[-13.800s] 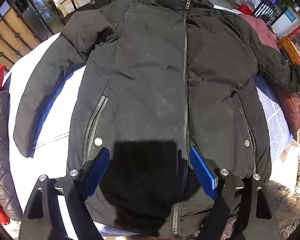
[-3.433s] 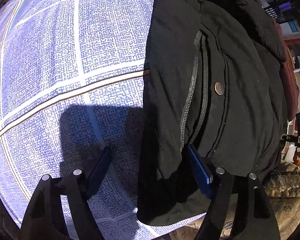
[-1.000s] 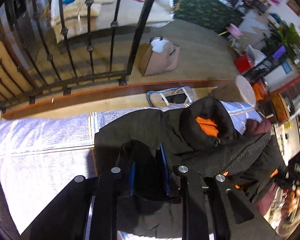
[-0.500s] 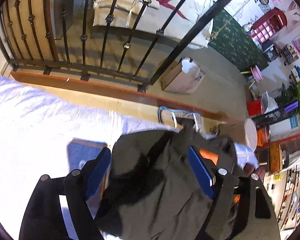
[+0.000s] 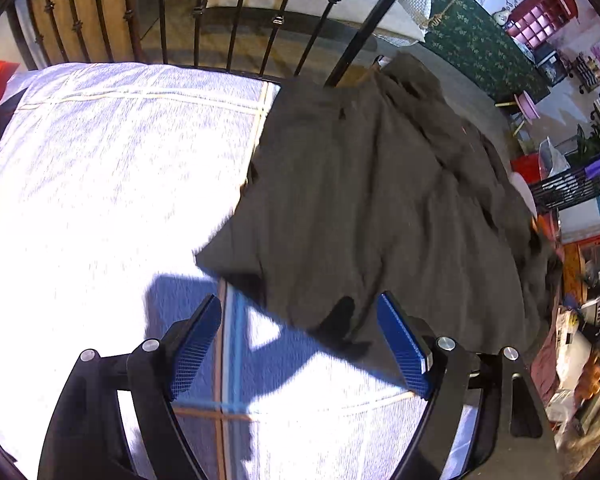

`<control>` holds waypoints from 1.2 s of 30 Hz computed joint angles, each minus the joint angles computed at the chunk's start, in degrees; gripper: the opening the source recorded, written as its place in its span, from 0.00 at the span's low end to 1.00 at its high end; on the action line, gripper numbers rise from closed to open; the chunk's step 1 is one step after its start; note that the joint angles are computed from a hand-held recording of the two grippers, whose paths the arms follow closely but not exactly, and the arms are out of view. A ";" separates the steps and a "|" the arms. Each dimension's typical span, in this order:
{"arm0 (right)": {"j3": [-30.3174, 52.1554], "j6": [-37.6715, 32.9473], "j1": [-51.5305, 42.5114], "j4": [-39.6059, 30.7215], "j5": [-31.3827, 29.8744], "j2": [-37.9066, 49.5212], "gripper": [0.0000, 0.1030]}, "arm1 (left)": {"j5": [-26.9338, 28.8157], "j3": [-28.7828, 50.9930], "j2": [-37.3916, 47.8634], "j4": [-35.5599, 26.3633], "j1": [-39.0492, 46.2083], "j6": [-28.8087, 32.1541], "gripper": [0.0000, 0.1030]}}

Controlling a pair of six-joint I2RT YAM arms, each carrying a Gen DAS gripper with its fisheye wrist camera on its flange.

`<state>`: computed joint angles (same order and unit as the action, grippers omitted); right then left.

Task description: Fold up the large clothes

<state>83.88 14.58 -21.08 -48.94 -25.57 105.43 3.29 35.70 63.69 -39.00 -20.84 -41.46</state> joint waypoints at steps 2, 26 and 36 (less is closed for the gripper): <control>-1.71 -6.05 4.01 2.91 1.71 -3.24 0.63 | -0.88 -0.31 -0.53 -0.45 -4.14 -2.16 0.76; 29.45 -24.33 33.78 -2.25 30.09 23.57 0.00 | -11.51 11.66 9.95 -5.15 -26.51 -2.55 0.76; 1.58 -15.32 20.37 9.42 12.00 -0.58 0.61 | -12.84 19.70 24.87 1.93 -28.03 6.45 0.76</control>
<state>85.46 -0.75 -0.71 -39.52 -13.58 104.85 -9.55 55.41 88.56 -37.08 -48.86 -35.00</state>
